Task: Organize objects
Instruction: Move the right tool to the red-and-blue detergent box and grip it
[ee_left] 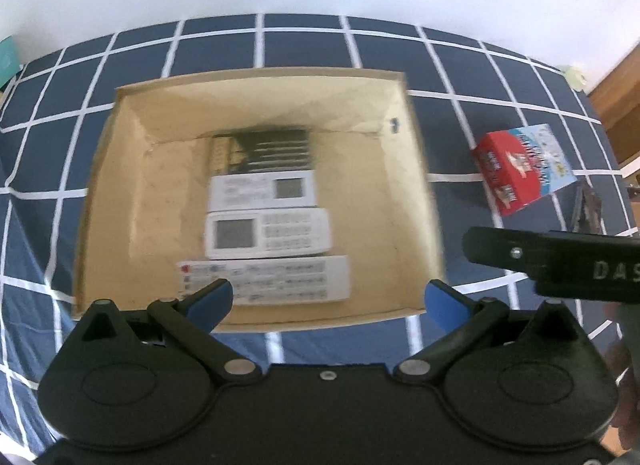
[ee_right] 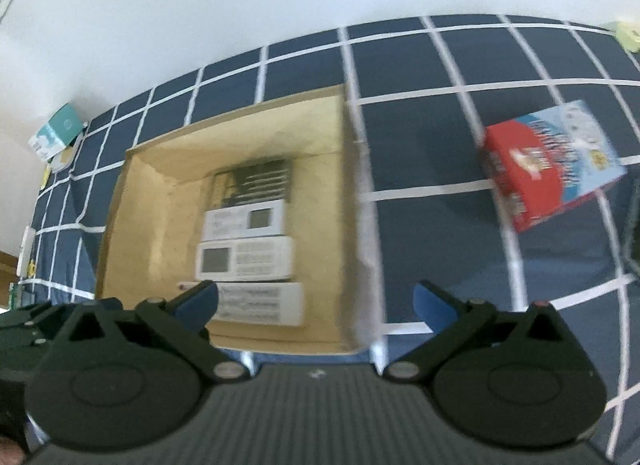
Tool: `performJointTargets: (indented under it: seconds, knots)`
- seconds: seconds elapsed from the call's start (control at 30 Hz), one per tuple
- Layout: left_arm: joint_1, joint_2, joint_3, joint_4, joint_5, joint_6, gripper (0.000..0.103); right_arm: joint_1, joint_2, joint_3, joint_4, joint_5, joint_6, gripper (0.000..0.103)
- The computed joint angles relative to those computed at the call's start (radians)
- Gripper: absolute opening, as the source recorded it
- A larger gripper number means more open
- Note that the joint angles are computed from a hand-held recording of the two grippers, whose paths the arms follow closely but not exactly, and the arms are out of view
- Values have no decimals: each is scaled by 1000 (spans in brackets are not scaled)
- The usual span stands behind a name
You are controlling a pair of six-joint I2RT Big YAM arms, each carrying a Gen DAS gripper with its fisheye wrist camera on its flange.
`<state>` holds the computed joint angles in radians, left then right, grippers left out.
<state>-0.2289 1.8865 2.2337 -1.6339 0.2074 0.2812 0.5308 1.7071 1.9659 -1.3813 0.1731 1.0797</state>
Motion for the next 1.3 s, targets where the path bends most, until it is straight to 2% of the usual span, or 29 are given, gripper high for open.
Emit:
performJointTargets:
  seconds: [0.27, 0.53, 0.7, 0.83, 1.0, 1.2, 1.3]
  knots:
    - [-135, -47, -70, 52, -28, -131, 103, -84, -215, -238, 22, -12, -74, 103]
    - [-263, -44, -89, 111, -87, -290, 103, -217, -385, -421, 48, -55, -214, 103]
    - [-320, -30, -85, 134, -122, -374, 103, -322, -455, -501, 76, -115, -323, 103]
    - [-356, -2, -54, 123, -150, -433, 103, -409, -474, -527, 80, -172, -412, 103]
    - [-379, 56, 22, 93, -171, -470, 103, -491, -452, -525, 78, -223, -523, 103]
    - [-383, 181, 188, 20, -167, -501, 103, -566, -387, -509, 94, -302, -610, 103]
    - [-382, 269, 308, -36, -161, -505, 103, -594, -337, -491, 104, -335, -639, 103]
